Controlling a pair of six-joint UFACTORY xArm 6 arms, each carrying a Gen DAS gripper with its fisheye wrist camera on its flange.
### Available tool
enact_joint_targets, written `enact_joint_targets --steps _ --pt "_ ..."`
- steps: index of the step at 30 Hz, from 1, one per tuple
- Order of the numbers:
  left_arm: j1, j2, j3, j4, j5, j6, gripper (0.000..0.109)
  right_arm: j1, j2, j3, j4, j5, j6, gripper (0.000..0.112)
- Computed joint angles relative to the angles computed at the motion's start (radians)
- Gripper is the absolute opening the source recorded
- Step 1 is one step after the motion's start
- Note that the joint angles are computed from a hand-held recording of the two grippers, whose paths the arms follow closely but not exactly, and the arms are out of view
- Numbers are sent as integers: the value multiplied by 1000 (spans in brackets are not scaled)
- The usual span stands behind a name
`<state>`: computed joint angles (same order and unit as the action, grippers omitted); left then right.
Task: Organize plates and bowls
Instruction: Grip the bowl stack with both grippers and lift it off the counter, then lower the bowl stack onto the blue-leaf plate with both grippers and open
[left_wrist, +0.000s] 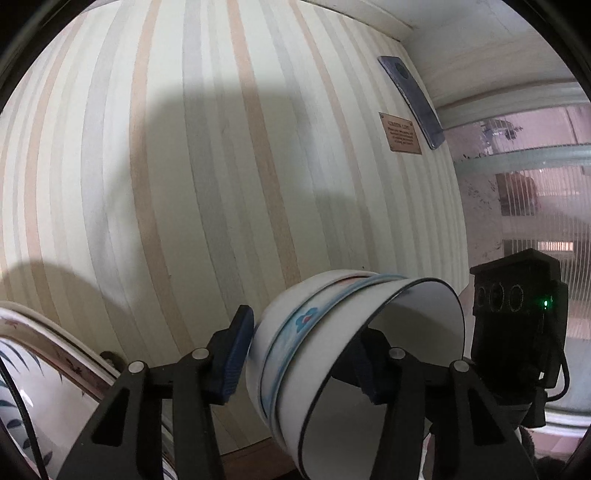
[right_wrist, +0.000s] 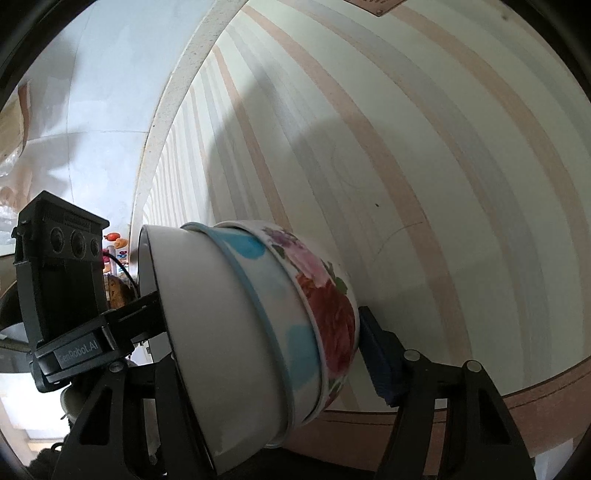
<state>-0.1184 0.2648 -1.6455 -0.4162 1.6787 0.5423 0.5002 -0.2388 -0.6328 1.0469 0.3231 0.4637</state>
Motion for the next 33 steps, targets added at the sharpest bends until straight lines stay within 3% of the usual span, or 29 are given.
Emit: enact_joint_targets --steps 15,24,33 --pt "43 3 -65 17 29 -44 47 4 24 -80 -100 53 92 68" --pt "132 31 -178 -3 68 -77 47 -7 113 -256 -157 152 76 68" --pt "267 80 -276 -2 73 -107 47 10 329 -547 -140 281 -31 68"
